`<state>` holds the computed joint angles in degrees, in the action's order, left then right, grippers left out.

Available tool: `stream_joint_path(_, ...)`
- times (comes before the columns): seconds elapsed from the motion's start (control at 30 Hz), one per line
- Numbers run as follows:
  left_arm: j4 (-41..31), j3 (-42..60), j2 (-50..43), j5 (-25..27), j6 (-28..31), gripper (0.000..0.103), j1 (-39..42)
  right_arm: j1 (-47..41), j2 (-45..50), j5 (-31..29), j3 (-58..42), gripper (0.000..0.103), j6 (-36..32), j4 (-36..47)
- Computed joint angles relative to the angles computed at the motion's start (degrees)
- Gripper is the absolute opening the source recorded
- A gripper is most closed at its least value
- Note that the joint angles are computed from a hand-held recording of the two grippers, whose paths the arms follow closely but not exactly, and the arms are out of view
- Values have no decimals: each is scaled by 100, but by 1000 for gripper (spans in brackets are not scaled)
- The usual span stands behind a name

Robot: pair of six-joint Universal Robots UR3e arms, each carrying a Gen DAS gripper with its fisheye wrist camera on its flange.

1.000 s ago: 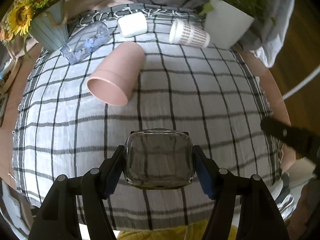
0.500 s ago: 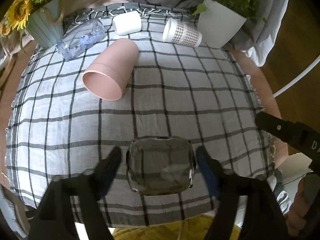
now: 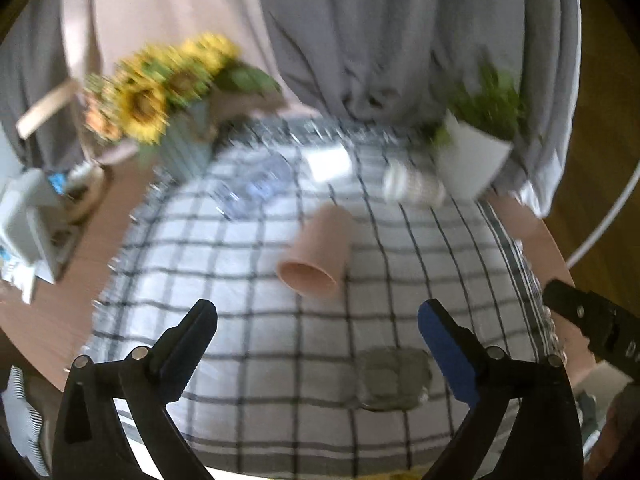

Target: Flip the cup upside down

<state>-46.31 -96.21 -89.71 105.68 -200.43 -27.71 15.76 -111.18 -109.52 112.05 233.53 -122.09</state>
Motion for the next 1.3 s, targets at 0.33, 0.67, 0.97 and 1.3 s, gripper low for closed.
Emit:
stream_joint_path(0.33,206,-571,1073,150,497,103,533,1365,1176,-1259,-1400,89,609,117)
stream_joint_path(0.67,99,-1063,1960,-261,1062,103,1132,2316,2218,-2072,-2643,93,1173,619)
stream_joint_path(0.97,45,-1160,2158,-554,1379,103,1449,2646,2760,-2329,-3341,94,1476,1047)
stream_joint_path(1.3,41,-1183,2211,-817,1553,103,1621,2724,2957,-2405,-3705,94,1682,1402)
